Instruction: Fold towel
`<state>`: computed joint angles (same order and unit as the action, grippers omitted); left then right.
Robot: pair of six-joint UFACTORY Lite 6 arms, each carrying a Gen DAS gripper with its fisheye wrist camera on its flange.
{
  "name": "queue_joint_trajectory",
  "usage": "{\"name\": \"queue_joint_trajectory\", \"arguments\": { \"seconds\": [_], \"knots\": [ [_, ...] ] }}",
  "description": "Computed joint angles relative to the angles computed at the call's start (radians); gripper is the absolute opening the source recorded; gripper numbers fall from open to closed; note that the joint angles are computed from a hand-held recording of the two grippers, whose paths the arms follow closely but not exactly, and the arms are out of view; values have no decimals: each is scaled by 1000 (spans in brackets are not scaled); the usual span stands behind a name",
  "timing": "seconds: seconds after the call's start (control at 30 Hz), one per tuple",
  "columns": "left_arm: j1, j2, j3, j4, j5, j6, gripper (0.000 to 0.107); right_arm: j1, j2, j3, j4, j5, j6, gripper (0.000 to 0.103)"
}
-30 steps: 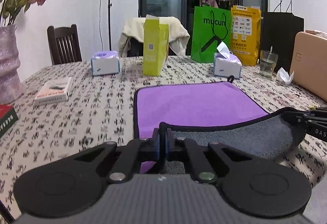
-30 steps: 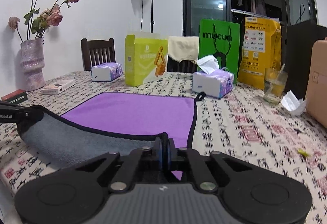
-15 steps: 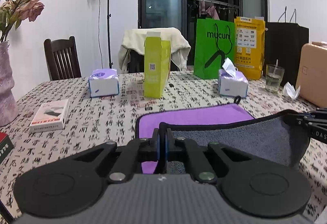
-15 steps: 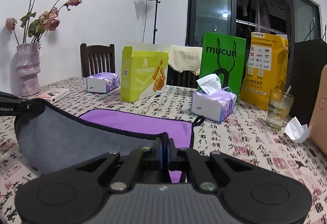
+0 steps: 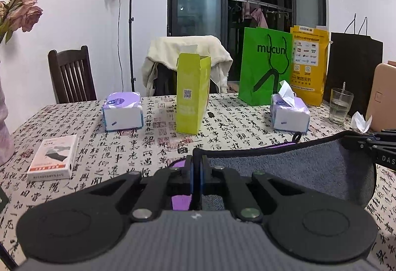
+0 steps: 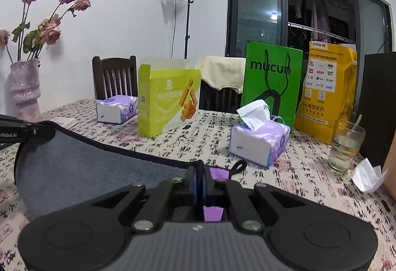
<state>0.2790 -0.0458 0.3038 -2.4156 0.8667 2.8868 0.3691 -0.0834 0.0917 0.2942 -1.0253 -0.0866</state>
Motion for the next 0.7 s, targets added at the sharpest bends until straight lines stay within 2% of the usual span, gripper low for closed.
{"name": "queue_joint_trajectory", "arguments": {
  "seconds": [0.4,0.7],
  "knots": [
    [-105,178,234,-74,-119,-40,5,-231,125,210,-310,126,152,4],
    [-177,343,438,-133,-221,-50,5,-330,274,409,-453,210,248,4]
  ]
}}
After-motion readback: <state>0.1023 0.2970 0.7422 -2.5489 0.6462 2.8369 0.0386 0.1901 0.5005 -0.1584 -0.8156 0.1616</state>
